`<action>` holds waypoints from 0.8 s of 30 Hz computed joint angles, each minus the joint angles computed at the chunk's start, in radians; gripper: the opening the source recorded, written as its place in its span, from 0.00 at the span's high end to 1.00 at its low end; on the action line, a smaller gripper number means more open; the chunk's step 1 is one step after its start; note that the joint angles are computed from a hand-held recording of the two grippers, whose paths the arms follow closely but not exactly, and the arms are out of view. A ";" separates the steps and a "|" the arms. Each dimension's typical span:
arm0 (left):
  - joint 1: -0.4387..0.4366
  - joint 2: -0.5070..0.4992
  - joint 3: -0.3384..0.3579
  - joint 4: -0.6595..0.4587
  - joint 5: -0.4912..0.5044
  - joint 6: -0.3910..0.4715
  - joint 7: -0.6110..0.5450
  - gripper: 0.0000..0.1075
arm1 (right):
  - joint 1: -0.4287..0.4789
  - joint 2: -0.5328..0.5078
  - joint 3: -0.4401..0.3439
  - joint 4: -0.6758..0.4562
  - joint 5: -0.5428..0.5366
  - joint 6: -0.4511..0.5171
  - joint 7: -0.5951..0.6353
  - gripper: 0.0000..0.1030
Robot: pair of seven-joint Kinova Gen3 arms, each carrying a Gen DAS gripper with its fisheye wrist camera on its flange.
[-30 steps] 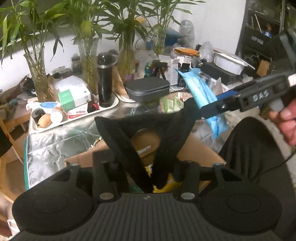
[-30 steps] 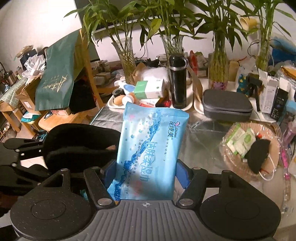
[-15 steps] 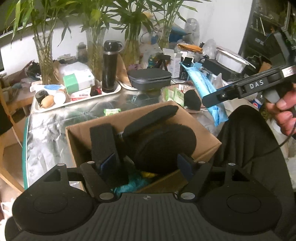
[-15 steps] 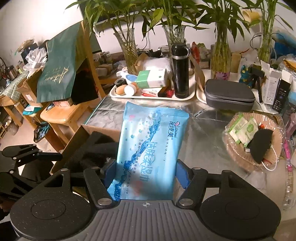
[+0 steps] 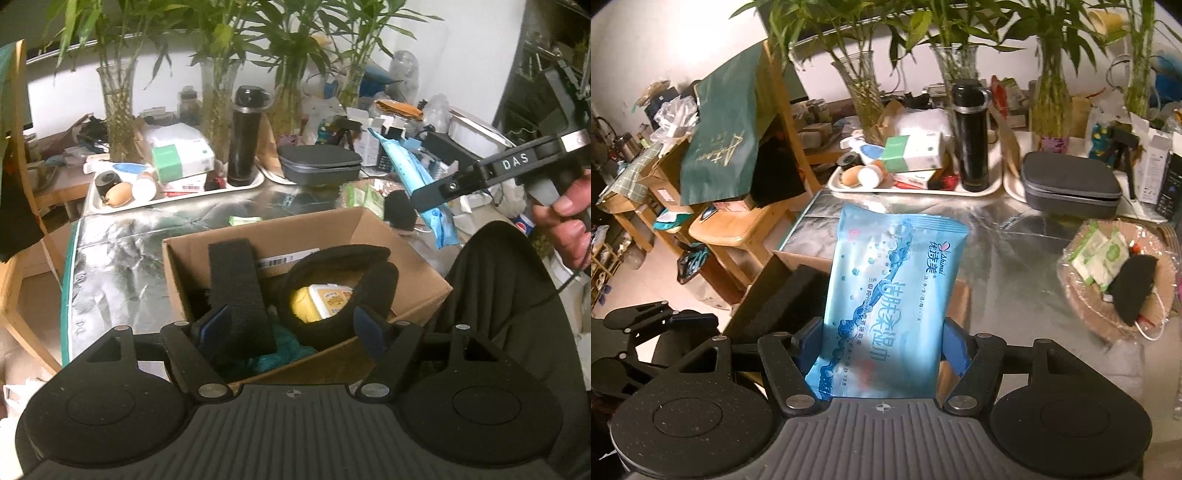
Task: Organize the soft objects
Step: 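Open the left gripper to drop the black foam while the right gripper releases the blue packet into the box, then move both tools back from the box over the foil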
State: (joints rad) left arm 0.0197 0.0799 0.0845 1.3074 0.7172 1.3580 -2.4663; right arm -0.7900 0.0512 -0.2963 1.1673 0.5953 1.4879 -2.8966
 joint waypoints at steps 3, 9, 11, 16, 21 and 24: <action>0.003 -0.003 -0.001 -0.009 -0.014 -0.006 0.017 0.32 | -0.006 0.032 0.007 -0.043 -0.005 0.021 0.026 0.33; 0.006 -0.009 -0.003 -0.016 -0.026 -0.024 0.047 0.32 | -0.015 0.111 0.058 -0.166 -0.075 0.037 0.122 0.31; 0.008 -0.008 -0.002 -0.020 -0.033 -0.030 0.060 0.32 | -0.005 0.129 0.079 -0.189 -0.126 0.014 0.163 0.29; 0.011 -0.010 -0.005 -0.029 -0.061 -0.043 0.098 0.32 | -0.042 0.149 0.118 -0.199 -0.115 0.019 0.176 0.19; 0.003 -0.002 -0.007 -0.051 -0.074 -0.028 0.114 0.32 | -0.058 0.130 0.113 -0.148 -0.087 0.004 0.177 0.09; 0.005 0.005 -0.003 -0.061 -0.089 -0.035 0.125 0.32 | -0.059 0.113 0.110 -0.108 -0.071 -0.008 0.154 0.04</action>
State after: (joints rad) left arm 0.0252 0.0854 0.0815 1.2465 0.6285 1.3232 -2.3409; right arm -0.8492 0.1644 -0.1862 1.0593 0.5247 1.4801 -2.7431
